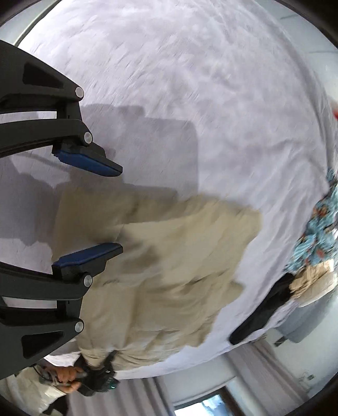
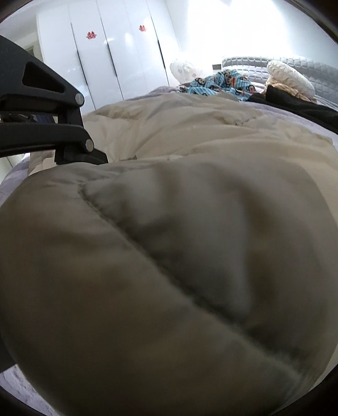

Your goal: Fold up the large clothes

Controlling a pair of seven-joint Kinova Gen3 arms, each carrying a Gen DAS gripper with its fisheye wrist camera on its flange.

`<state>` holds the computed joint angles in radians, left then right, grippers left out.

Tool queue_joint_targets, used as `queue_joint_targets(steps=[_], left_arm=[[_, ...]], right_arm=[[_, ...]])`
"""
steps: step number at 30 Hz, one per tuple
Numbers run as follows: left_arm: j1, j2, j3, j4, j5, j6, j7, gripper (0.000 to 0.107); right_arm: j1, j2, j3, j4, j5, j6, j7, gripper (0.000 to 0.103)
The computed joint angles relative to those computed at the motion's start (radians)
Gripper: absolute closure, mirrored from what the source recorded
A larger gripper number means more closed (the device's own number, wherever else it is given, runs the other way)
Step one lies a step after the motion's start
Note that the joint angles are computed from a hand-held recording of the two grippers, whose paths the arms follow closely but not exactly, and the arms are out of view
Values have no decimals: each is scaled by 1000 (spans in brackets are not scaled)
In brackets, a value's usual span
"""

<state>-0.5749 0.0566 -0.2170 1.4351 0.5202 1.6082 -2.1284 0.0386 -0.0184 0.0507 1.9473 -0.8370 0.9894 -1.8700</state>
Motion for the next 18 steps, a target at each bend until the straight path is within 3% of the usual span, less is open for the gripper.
queue_joint_targets(steps=[3, 7, 12, 18], left_arm=[[-71, 85, 37, -56, 66, 68, -24, 53], [47, 82, 17, -22, -52, -20, -62, 53], [32, 63, 47, 30, -96, -77, -21, 53], [74, 19, 50, 0, -201, -98, 43, 53]], right_arm=[[-75, -6, 10, -21, 69, -30, -99, 55], [-210, -12, 65, -78, 228, -19, -262, 46], [-118, 6, -104, -235, 431, 133, -427, 37], [-216, -8, -140, -355, 664, 282, -668, 37]])
